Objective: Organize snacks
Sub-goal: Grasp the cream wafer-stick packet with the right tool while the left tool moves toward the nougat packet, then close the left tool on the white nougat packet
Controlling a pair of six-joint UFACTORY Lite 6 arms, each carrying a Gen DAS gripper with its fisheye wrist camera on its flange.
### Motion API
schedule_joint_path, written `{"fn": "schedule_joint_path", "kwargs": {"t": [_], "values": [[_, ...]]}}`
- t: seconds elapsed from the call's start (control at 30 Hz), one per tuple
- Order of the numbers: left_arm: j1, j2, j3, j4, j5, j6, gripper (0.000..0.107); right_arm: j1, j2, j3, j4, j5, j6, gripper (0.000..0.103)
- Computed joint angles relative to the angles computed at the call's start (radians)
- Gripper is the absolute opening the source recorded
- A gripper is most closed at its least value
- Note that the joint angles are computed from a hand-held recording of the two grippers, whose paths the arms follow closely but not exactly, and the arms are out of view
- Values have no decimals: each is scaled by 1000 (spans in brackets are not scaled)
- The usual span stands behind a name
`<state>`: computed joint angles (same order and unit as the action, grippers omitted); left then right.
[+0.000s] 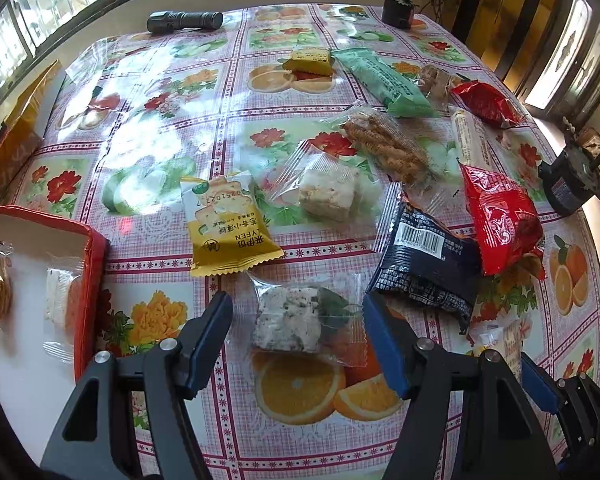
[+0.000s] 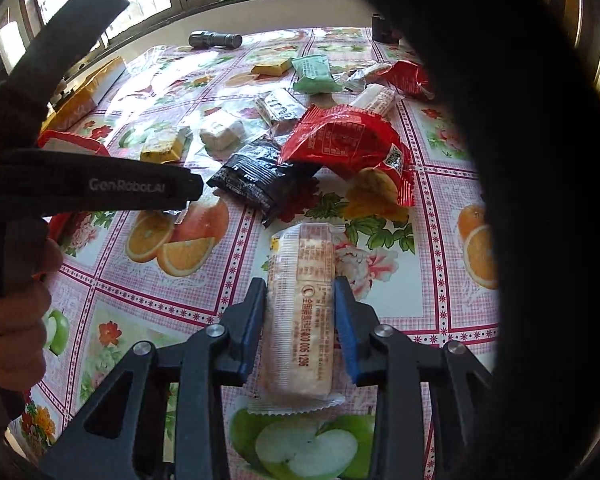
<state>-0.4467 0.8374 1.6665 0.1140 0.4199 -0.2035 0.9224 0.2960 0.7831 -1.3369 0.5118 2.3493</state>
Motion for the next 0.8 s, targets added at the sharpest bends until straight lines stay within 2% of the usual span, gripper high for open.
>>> {"fn": "schedule_joint_path", "kwargs": {"t": [0.37,0.63,0.8], "values": [[9,-4,-37,-15,-72,39,66,13,11,4,-14,20,10,36],[4,-40,-95,8,-105,29,60,34,30,20,12,55,-10,35],[2,-64,-130,-9,-121,56,50,36,36,28,27,63,-26,35]]}}
